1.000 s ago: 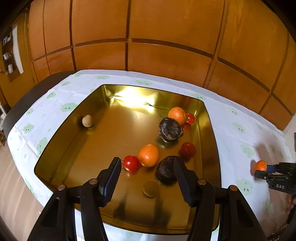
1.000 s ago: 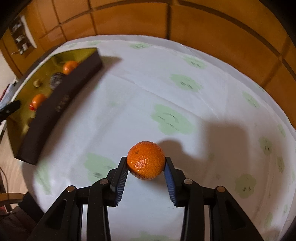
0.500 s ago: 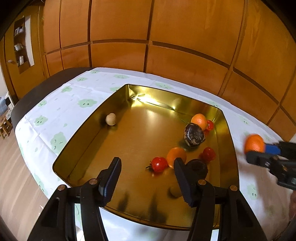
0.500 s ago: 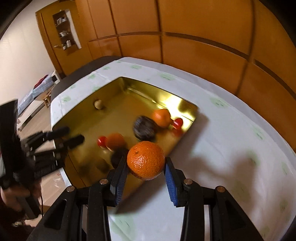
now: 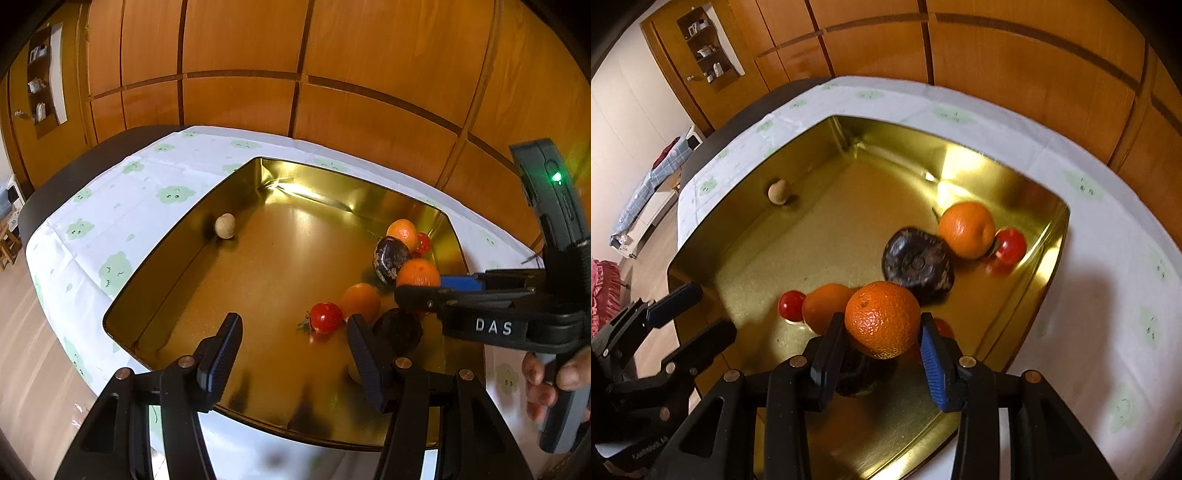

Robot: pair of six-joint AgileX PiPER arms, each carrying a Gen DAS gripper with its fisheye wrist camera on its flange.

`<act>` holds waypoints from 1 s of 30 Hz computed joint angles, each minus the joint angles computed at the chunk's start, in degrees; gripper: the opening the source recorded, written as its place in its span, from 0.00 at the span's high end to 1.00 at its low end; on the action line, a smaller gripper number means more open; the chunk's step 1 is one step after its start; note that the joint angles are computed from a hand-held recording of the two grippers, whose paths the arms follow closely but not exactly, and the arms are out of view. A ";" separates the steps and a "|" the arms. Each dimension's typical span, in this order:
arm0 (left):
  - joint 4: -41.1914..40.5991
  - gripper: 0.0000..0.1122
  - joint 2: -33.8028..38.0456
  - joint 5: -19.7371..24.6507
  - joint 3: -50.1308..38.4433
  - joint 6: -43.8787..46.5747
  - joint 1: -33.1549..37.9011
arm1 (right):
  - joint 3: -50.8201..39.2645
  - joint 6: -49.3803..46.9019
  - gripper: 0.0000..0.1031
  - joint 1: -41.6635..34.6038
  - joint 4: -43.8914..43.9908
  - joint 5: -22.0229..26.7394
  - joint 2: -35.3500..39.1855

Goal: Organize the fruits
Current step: 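Carry the tangerine into the gold tray and open the right tool, then withdraw both tools from the gold tray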

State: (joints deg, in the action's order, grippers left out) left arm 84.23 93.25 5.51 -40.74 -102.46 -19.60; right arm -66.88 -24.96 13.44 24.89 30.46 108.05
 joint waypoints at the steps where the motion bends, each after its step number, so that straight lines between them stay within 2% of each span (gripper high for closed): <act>1: 0.18 0.47 0.10 -0.12 -0.04 -0.15 0.08 | 0.75 -0.56 0.61 0.01 0.35 -0.64 -0.32; 9: 1.00 0.47 0.36 0.06 -0.20 -1.23 -0.15 | 5.72 -6.11 0.61 -1.23 5.67 -2.62 -4.37; 11: 2.29 0.47 0.27 0.29 -0.10 -2.57 -0.38 | 7.00 -5.49 0.62 -0.71 4.82 -4.58 -5.37; 13: 2.87 0.47 0.17 0.61 -0.03 -3.18 -0.75 | 6.88 -2.97 0.68 0.04 2.42 -5.46 -5.23; 20: 0.50 0.44 -0.82 1.57 0.09 -0.75 -1.94 | 6.45 -0.41 0.68 0.66 0.37 -5.77 -4.07; 30: 0.18 0.44 -1.81 2.42 0.73 -0.49 -3.65 | 12.55 1.10 0.68 1.31 1.19 -11.06 -9.22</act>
State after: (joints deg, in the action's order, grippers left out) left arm 84.41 91.44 7.92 -40.01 -102.96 -23.24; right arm -54.33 -23.86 14.75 26.08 19.40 98.83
